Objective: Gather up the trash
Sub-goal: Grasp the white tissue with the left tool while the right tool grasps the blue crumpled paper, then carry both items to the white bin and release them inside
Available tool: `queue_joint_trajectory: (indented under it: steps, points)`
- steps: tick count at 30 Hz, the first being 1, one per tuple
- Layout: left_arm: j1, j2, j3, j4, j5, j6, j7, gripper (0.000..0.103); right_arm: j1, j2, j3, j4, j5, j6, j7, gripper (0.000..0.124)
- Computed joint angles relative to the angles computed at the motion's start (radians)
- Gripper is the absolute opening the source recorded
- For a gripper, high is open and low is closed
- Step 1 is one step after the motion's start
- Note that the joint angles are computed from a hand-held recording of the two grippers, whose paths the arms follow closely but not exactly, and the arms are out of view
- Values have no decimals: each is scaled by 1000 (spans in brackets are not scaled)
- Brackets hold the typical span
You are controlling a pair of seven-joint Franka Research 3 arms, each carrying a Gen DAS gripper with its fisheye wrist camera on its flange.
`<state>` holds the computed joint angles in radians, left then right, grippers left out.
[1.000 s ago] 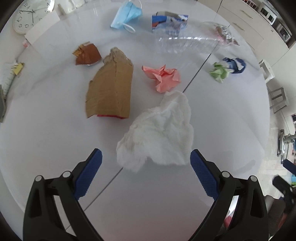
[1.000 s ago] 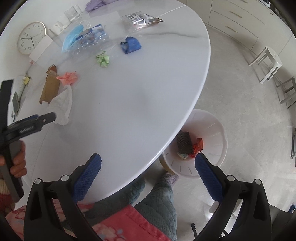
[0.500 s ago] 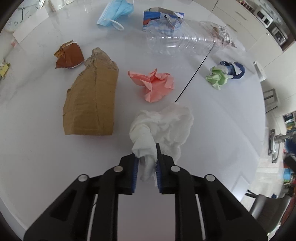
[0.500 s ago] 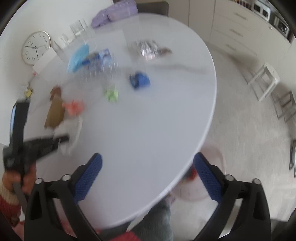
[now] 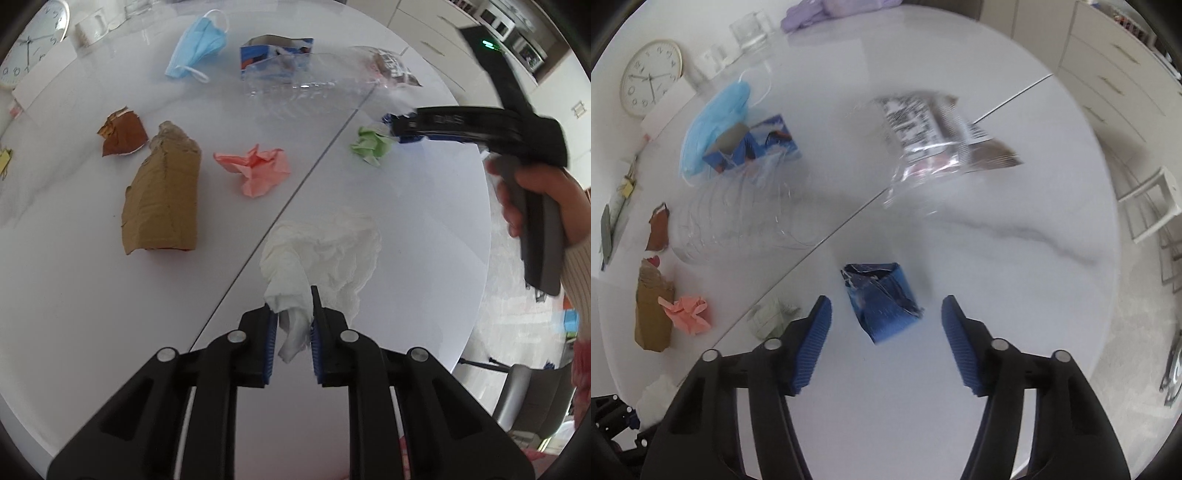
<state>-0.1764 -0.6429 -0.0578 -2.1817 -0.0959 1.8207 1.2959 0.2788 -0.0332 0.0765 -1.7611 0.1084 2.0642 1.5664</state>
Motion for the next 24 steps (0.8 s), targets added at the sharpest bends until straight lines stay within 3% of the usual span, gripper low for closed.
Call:
queue_joint_trajectory:
  steps: [3,8,13,19,24]
  points:
    - [-6,8,-2,3,0,-2,14,16,3,9,3,1,-26,21,-18,37]
    - [-25,73,-30,53,4,18,34,16,-10,-30,-13,-30,10,37,-42,34]
    - [-85,131,-63,125,-33,39,95,16,-78,-280,-52,-238,71,57,-17,34]
    - [-158,247,-125,225,-86,59,139,16,-204,-547,-101,-467,37,-58,-24,35]
    - [-197,337,-186,301,-64,39,129,16,-264,-600,-142,-653,89,-37,-85,35]
